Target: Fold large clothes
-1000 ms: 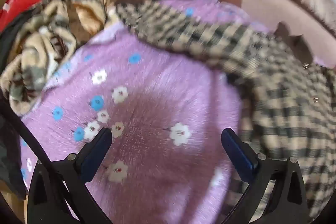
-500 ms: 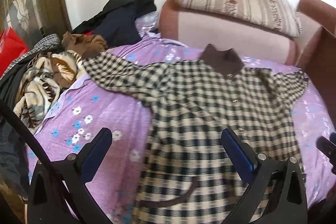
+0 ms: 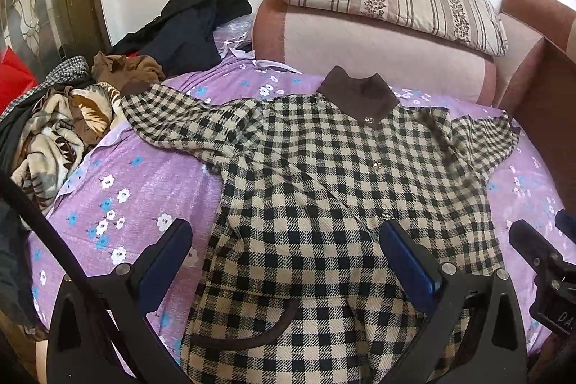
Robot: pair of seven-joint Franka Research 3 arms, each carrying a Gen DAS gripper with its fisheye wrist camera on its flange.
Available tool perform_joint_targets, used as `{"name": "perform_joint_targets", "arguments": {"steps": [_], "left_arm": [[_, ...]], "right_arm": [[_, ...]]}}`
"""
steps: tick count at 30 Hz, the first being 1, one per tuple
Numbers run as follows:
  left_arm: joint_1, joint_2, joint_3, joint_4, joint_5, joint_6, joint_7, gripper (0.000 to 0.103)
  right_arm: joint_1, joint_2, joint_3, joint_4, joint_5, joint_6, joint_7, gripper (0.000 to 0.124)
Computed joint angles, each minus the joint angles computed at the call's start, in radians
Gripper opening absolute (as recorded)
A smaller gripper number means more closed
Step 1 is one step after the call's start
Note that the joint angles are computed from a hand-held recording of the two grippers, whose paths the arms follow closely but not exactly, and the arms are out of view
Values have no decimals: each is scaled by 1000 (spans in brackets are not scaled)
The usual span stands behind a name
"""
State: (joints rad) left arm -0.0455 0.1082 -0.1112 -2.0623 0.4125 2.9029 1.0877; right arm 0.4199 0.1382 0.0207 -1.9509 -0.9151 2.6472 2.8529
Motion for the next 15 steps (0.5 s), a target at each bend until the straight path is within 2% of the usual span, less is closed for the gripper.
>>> {"name": "perform_joint_targets", "arguments": {"steps": [8,15], "left_arm": [[-1,7,4,9,14,-10,-14,103],[-3,13,7,12,31,-10,-32,103]], "right_arm": [[12,25,-7,25,-2,-7,16,103],[12,41,-16,28,51,18,-12,103]]}}
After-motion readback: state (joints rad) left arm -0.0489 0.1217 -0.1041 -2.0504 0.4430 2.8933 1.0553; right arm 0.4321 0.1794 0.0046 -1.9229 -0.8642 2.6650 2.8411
